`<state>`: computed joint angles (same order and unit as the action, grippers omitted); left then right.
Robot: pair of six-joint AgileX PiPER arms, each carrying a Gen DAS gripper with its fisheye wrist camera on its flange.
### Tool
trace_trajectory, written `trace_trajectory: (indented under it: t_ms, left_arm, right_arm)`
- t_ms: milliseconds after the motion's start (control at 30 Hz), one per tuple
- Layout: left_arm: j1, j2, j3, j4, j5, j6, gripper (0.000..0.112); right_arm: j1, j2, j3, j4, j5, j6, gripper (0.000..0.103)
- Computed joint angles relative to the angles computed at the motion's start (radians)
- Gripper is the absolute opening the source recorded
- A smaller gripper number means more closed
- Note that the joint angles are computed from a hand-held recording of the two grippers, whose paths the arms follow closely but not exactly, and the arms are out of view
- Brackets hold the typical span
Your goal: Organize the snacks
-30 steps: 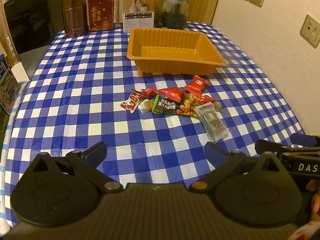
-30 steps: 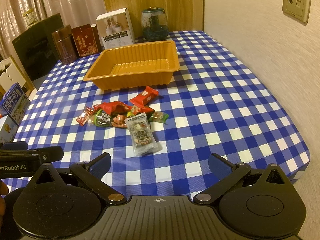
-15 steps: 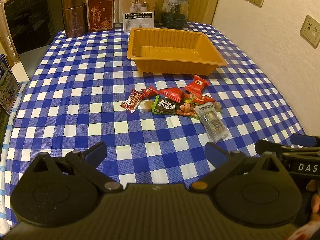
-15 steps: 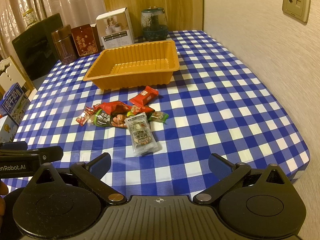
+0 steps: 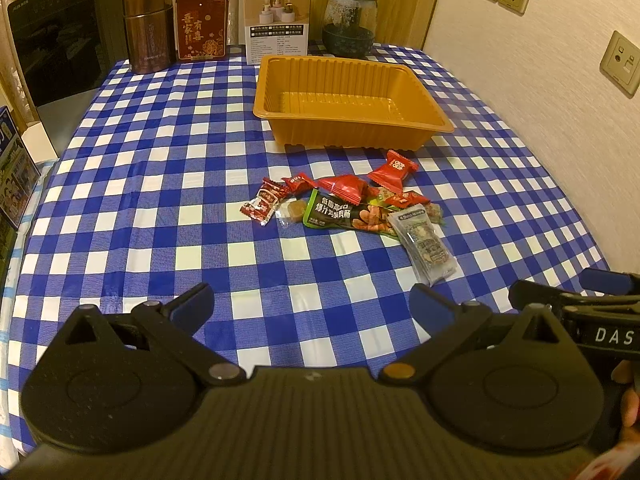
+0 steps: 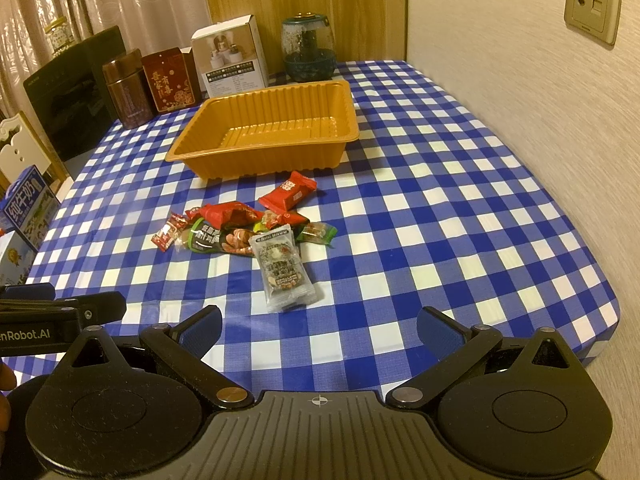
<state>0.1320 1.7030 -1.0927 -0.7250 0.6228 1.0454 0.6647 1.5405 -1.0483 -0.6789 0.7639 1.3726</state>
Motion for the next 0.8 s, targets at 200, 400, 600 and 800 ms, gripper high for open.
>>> trace_trajectory:
  t_ms: [200,400,600,800]
  left_arm:
    - [0.0,0.001,-0.002,0.001,0.002,-0.001,0.103]
    - [0.001,0.0,-0.001,0.001,0.003,-0.002,0.103]
    - [0.002,0.001,-0.002,0.0,0.005,-0.001,0.103]
    - [0.012,0.002,-0.006,-0.019,0.028,-0.007,0.103]
  right_arm:
    - [0.0,0.0,0.001,0.0,0.0,0.0,0.103]
    - [0.0,0.0,0.001,0.0,-0.001,0.0,0.103]
    - [0.001,0.0,0.002,-0.001,-0.001,0.001,0.103]
    - [0.002,0.0,0.002,-0.001,0.0,0.005,0.103]
